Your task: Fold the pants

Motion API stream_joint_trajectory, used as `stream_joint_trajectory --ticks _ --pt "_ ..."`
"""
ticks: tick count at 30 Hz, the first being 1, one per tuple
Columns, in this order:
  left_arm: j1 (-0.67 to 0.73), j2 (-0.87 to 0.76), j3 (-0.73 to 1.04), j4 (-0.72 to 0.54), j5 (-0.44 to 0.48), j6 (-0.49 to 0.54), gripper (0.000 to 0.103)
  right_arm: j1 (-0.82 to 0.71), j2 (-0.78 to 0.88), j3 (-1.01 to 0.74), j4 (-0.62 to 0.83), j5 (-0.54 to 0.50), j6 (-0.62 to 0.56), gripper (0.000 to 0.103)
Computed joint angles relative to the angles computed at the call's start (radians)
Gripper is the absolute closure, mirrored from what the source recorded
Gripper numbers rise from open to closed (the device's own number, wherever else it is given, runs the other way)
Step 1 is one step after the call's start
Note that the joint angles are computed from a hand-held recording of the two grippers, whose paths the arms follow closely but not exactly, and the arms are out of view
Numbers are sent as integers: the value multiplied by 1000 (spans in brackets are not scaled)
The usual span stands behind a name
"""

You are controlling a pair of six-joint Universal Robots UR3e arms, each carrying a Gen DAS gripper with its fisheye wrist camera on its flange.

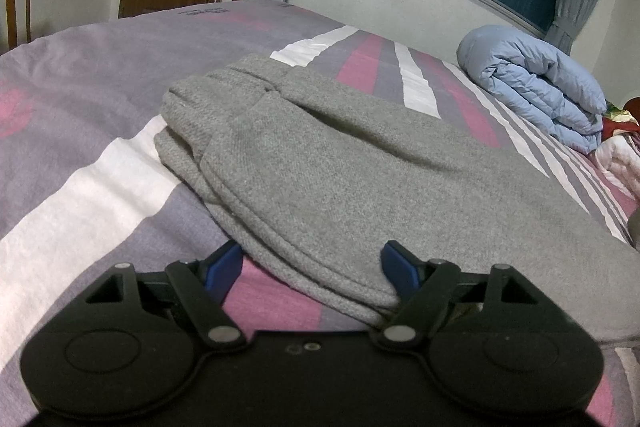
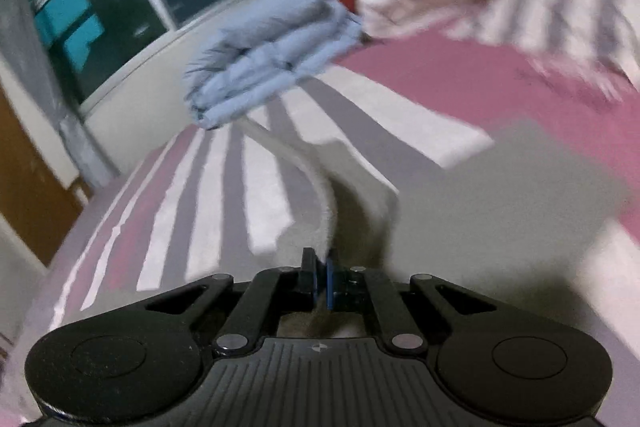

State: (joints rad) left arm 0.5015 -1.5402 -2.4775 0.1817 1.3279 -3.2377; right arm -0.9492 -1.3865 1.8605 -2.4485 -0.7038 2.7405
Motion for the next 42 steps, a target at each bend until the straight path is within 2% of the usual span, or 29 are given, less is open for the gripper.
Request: stream_joint_trajectory --ticks 2,4,6,7,8,10,15,18,20,22,23,24,26,29,31,33,35,37,39,41,42 --pt "-2 -1 2 -1 3 0 32 -17 49 -19 113 -49 -33 99" --pt "-5 0 3 -3 7 -1 32 -58 67 2 138 13 -61 99" --pt "-10 -3 6 -1 13 -3 32 -64 46 0 170 20 -91 96" --pt "-8 -5 5 1 12 -3 32 -69 26 9 168 21 -116 88" --pt "-8 -6 6 2 11 -3 32 -75 4 28 140 28 -126 69" --pt "-7 -6 6 2 11 -1 32 -88 -22 48 79 52 -138 56" --pt "-12 -6 7 1 16 -3 32 3 74 -101 8 26 -114 56" --pt "-11 -7 8 0 16 -4 32 78 160 -205 -60 -50 -61 56" --pt "-11 -7 9 0 17 -3 32 112 230 -306 -13 -107 -26 57" --pt "-11 -7 8 1 16 -3 32 110 290 -390 65 -106 -48 58" --pt "-11 -7 8 1 16 -3 32 104 303 -405 90 -94 -65 77" --pt "-11 -8 8 2 17 -3 32 86 311 -420 150 -65 -98 90" --pt "-11 -8 8 2 17 -3 32 67 348 -472 209 -24 -99 97" --pt "-10 -8 8 2 16 -2 32 -7 278 -359 119 44 -69 98" --pt "-10 -7 7 2 15 -3 32 -84 186 -213 67 95 -93 98" --pt "-13 -9 8 5 18 -6 32 -129 131 -121 58 77 -140 98" --pt "-13 -8 7 5 18 -6 32 -137 135 -77 68 -8 -158 98" --pt "-12 -7 7 4 17 -6 32 -168 159 -65 96 43 -179 97" --pt "-15 -9 10 4 20 -9 32 -185 168 -100 153 83 -164 91" --pt "-15 -9 9 6 20 -9 32 -212 170 -99 93 119 -115 71" --pt "-15 -10 9 6 21 -9 32 -218 190 -108 45 133 -59 68"
